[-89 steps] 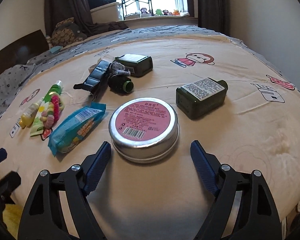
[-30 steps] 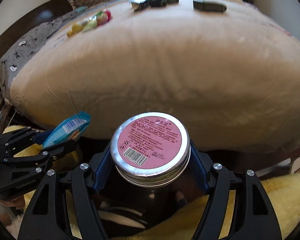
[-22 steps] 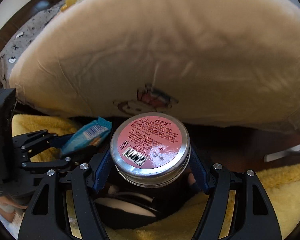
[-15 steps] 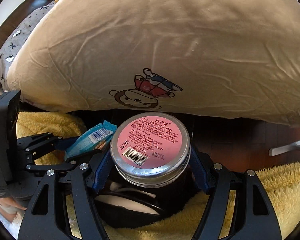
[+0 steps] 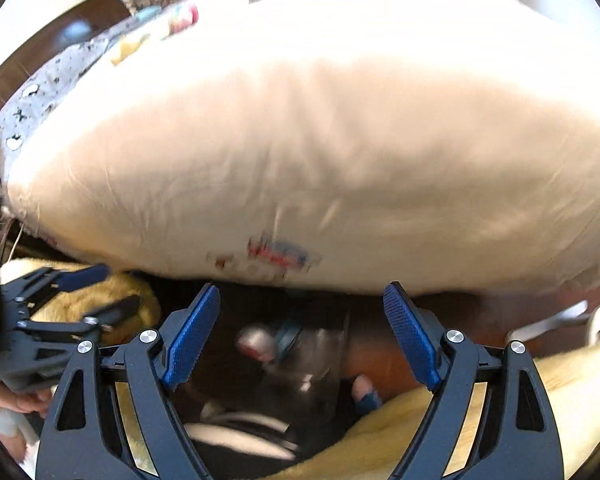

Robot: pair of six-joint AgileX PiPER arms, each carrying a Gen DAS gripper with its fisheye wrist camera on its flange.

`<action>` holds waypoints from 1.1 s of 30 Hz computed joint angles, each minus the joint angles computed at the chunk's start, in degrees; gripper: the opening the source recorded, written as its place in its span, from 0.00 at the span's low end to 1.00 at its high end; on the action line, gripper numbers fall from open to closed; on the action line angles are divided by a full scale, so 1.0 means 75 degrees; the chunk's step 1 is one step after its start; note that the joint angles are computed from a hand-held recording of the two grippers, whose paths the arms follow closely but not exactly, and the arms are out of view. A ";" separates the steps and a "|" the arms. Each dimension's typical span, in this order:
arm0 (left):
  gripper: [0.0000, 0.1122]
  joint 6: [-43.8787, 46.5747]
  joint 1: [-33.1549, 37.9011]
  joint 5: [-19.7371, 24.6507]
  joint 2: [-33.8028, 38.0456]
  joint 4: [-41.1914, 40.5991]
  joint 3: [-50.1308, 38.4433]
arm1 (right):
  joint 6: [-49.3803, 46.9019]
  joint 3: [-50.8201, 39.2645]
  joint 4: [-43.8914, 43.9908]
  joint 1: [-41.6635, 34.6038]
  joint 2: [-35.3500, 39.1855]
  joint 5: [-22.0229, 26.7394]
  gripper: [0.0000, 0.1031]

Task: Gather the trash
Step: 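Lower both tools below the bed edge and release tin and wipe pack into the bin, then grasp the green olive-oil bottle with the right tool while the left tool grasps the yellow tube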

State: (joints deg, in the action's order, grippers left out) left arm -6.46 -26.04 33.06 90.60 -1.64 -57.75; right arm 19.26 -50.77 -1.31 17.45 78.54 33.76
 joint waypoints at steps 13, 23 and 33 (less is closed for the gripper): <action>0.63 -0.0082 0.0736 0.0313 0.0425 0.0350 -0.2423 | -0.0135 -0.2706 -0.0943 -0.1259 0.1113 -0.0005 0.86; 0.65 -0.0023 0.1388 0.0903 0.2529 0.0761 -0.5598 | -0.0103 -0.5826 -0.1011 -0.1893 0.3594 0.0667 0.86; 0.64 -0.0009 0.2093 0.2147 0.4137 0.0651 -0.8471 | -0.0140 -0.7389 -0.1003 -0.1971 0.4815 0.1407 0.86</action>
